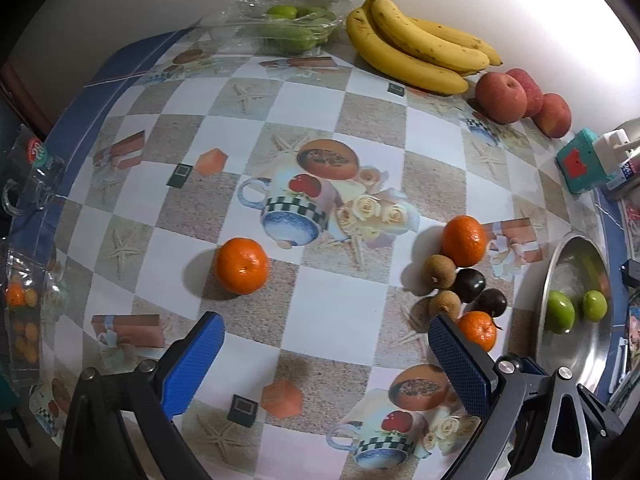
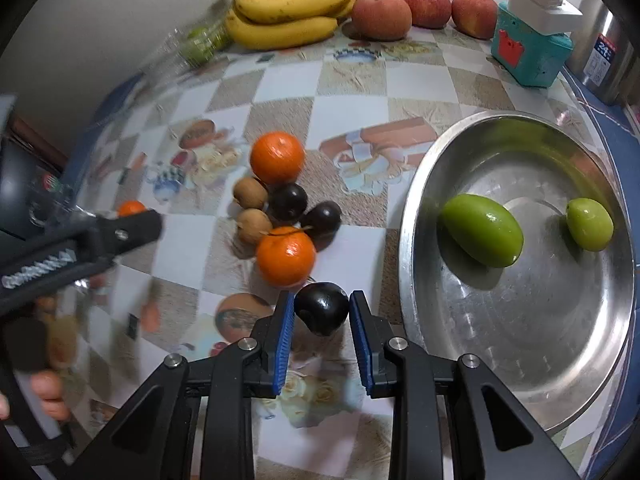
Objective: Organize fruits
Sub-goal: 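Close the right tool around the dark plum beside the tangerines, then lift the dark plum with the right tool while the left tool grasps a tangerine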
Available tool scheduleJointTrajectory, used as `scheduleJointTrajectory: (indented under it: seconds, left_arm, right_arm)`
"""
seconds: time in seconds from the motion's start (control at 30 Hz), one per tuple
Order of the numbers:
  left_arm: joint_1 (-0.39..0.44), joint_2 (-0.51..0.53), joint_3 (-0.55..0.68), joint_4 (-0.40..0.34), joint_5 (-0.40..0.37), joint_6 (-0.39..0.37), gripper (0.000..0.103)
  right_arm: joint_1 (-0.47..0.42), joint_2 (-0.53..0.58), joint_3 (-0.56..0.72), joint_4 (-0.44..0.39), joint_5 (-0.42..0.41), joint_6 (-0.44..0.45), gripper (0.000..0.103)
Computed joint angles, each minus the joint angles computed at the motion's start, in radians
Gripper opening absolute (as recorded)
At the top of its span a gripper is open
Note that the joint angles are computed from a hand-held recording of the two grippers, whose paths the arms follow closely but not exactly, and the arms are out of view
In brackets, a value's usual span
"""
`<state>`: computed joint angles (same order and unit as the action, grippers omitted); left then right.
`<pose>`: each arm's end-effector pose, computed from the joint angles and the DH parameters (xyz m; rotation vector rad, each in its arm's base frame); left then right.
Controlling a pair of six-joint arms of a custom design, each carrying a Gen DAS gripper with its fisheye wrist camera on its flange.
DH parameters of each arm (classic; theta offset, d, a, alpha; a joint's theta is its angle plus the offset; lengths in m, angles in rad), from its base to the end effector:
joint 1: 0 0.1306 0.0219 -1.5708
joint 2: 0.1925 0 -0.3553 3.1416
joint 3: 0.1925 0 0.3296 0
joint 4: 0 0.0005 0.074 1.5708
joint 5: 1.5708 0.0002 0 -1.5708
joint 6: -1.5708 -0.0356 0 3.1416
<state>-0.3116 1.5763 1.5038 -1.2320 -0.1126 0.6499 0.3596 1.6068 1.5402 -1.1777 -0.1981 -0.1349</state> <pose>0.4286 -0.1344 0.3495 -0.5016 2.8093 -0.0342 0.4339 0.1701 0.3515 -0.3656 2.8249 0.3892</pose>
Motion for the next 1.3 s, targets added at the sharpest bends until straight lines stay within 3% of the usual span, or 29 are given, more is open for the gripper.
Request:
scheduleJointTrajectory:
  seconds: [0.57, 0.63, 0.77, 0.83, 0.93, 1.0, 1.07, 1.13, 1.3]
  left_arm:
    - [-0.056, 0.070, 0.050, 0.043, 0.090, 0.017, 0.100]
    - [-0.065, 0.074, 0.053, 0.054, 0.098, 0.012, 0.094]
    - [-0.087, 0.089, 0.070, 0.066, 0.090, -0.009, 0.091]
    - [-0.098, 0.096, 0.082, 0.073, 0.087, -0.027, 0.081]
    - [-0.117, 0.112, 0.102, 0.065, 0.071, -0.048, 0.079]
    - [-0.125, 0.122, 0.108, 0.061, 0.071, -0.062, 0.071]
    - [-0.135, 0.132, 0.114, 0.058, 0.073, -0.066, 0.070]
    - [-0.146, 0.141, 0.119, 0.055, 0.068, -0.076, 0.060]
    - [-0.167, 0.163, 0.134, 0.046, 0.055, -0.086, 0.051]
  right_arm:
    - [-0.080, -0.048, -0.008, 0.012, 0.018, -0.070, 0.029]
    - [-0.093, -0.051, -0.011, 0.011, 0.016, -0.079, 0.029]
    - [-0.111, -0.061, -0.016, 0.015, 0.005, -0.087, 0.029]
    - [-0.113, -0.063, -0.016, 0.015, 0.006, -0.091, 0.029]
    - [-0.116, -0.065, -0.018, 0.016, -0.003, -0.096, 0.029]
    - [-0.120, -0.066, -0.021, 0.018, -0.009, -0.098, 0.029]
    - [-0.123, -0.069, -0.025, 0.021, -0.013, -0.103, 0.029]
    - [-0.129, -0.073, -0.029, 0.026, -0.021, -0.107, 0.029]
    - [-0.140, -0.077, -0.035, 0.030, -0.037, -0.115, 0.029]
